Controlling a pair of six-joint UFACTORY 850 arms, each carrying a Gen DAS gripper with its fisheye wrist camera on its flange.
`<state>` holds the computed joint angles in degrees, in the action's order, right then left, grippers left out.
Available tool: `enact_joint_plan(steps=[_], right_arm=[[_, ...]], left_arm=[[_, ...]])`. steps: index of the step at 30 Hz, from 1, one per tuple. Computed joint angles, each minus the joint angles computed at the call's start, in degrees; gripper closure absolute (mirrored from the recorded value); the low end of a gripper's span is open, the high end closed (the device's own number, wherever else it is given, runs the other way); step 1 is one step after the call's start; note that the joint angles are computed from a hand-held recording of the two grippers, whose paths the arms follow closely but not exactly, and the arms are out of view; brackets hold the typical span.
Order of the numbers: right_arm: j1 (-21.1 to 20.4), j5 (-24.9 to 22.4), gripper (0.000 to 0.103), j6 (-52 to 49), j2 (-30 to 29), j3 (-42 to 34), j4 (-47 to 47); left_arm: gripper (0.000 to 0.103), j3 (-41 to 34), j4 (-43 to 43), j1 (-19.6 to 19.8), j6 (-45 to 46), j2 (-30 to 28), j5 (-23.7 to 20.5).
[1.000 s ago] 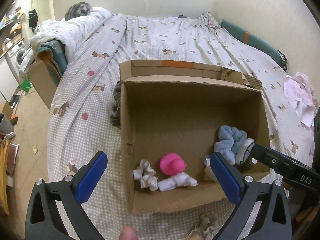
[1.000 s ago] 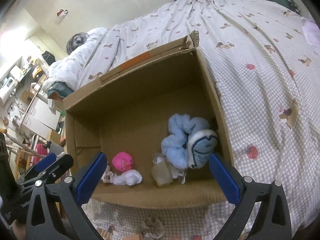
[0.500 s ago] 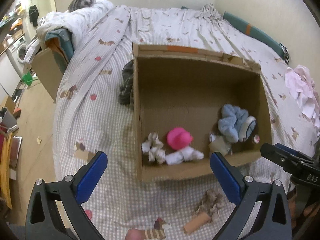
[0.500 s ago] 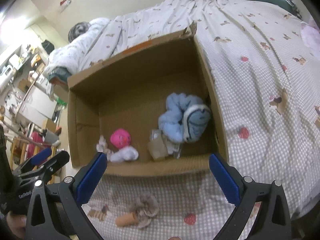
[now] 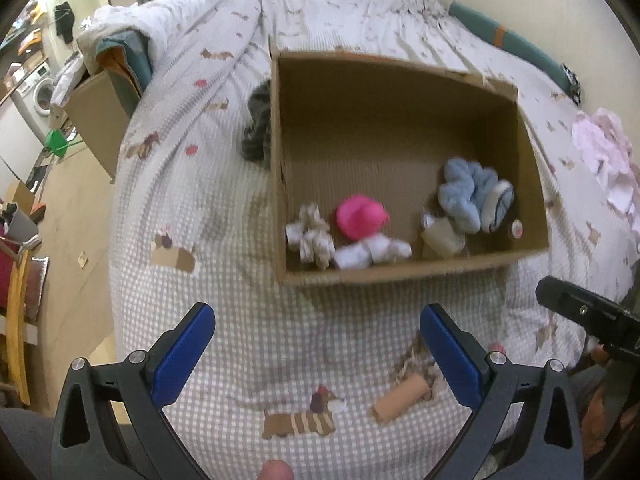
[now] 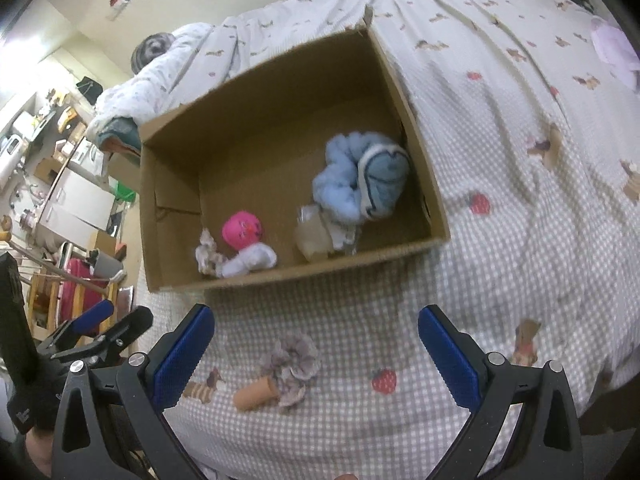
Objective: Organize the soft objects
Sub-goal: 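Move both tools back toward the cardboard tube and grey scrunchie, then grasp the tan cardboard tube with the left tool while the right tool grasps the grey lace scrunchie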
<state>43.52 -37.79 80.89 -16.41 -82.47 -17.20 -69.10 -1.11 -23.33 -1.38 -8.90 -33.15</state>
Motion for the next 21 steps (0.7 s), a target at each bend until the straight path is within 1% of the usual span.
enact_joint_plan(steps=[7, 9, 11, 14, 16, 17, 18, 20, 21], right_arm=[[1.03, -1.5, 0.0, 0.27, 0.44, 0.89, 0.94], [0.9, -2.4, 0.0, -0.99, 0.5, 1.26, 2.46], [0.62, -2.67, 0.0, -1.45, 1.01, 2.17, 3.05], [0.26, -2.44, 0.0, -0.6, 2.23, 3.87, 2.71], [-0.05, -2.52, 0.0, -0.39, 2.73, 4.68, 3.14], [-0.2, -2.47, 0.0, -0.36, 2.87, 4.93, 3.49], [-0.32, -2.37, 0.0, -0.3, 2.95, 5.12, 3.83], [-0.44, -2.36, 0.0, -0.55, 2.93, 5.13, 4.2], [-0.46, -2.43, 0.0, -0.86, 2.83, 5.02, 4.32]], left_arm=[[0.001, 2.29, 1.15, -0.14, -0.66, 0.77, -1.16], [0.001, 2.42, -1.85, 0.66, 1.13, 0.63, -1.71], [0.001, 2.29, -7.22, 2.21, 3.96, 0.18, -2.75], [0.001, 2.04, -10.34, 2.89, 6.05, -0.69, -3.95], [0.004, 1.26, -13.34, 2.98, 8.71, -2.27, -6.75], [0.01, 1.01, -15.43, 2.88, 10.48, -3.13, -8.44], [0.014, 0.78, -16.72, 2.64, 11.82, -3.8, -9.76], [0.017, 0.15, -18.57, 1.36, 15.32, -5.64, -13.31], [0.019, 0.06, -18.53, 0.6, 16.31, -6.22, -14.33]])
